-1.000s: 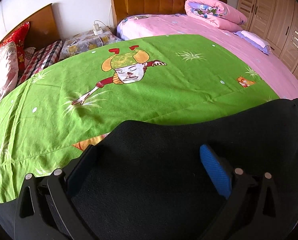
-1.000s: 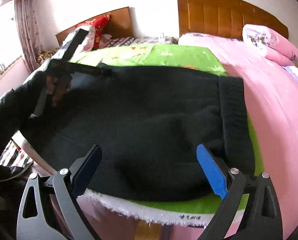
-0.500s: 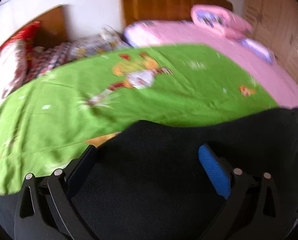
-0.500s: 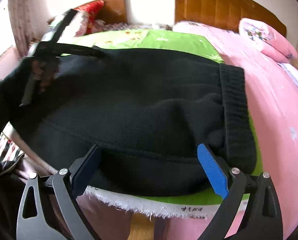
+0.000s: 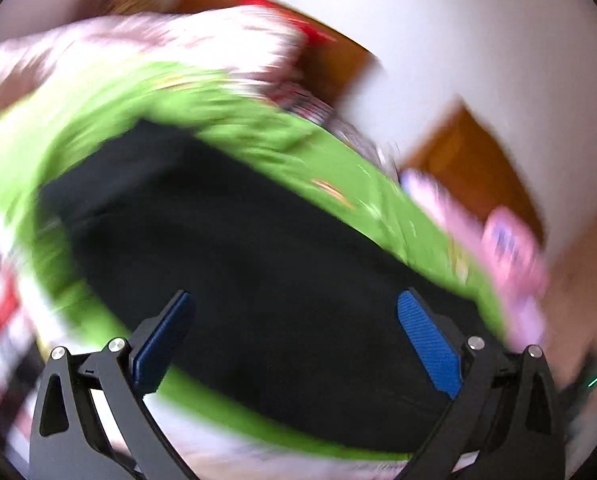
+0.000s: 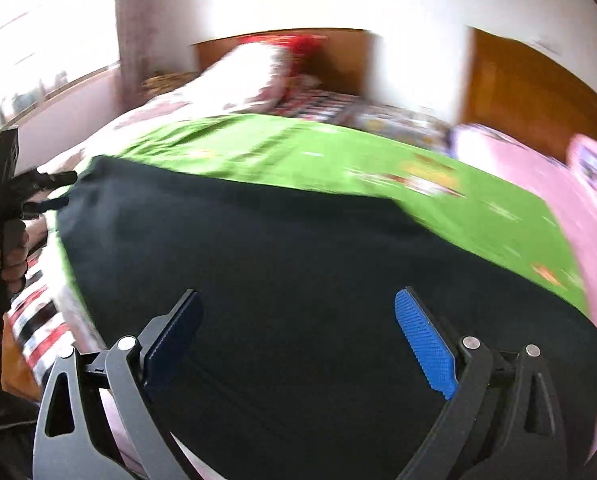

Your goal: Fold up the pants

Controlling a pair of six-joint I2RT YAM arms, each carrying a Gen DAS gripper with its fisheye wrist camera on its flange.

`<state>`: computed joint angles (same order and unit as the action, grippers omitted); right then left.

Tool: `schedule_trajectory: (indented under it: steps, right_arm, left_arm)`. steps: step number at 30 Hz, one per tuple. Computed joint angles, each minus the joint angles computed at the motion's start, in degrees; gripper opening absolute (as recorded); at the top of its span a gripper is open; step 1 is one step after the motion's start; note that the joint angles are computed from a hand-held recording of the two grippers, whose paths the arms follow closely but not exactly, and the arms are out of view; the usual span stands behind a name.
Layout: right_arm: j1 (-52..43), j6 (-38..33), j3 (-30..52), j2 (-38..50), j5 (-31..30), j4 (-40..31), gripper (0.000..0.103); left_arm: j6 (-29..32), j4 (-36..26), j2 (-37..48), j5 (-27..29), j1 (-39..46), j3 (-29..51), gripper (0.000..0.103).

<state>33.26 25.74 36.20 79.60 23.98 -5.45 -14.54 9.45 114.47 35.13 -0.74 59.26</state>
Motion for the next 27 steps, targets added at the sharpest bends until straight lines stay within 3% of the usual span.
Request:
schedule_trajectory:
  steps: [3, 8, 18, 23, 27]
  right_arm:
    - [1.08, -4.38, 9.6, 11.67, -3.53, 3.09, 0.094]
    - [2.22, -5.57, 23.33, 23.8, -6.56, 1.61, 0.094]
    - [1.3, -2.54, 27.5, 30.47, -8.91, 0.88, 0.094]
    - [0.12, -0.01, 26.57, 31.77, -10.91, 1.81, 0.094]
    - [0.26, -1.04, 27.68, 31.76, -12.53, 1.14, 0.094]
  left_arm:
    - [-5.24, -0.29, 7.08, 10.37, 11.72, 4.46, 0.1]
    - [-10.96, 4.49, 13.9, 20.55, 15.26, 7.12, 0.087]
    - [-14.79, 5.55, 21.18, 17.84, 8.72, 13.73, 0.087]
    - [-21.56, 14.67, 22.15, 18.95, 8.44, 11.55, 0.086]
    - [-19.14, 15.66, 22.92, 17.35, 8.12, 10.7, 0.086]
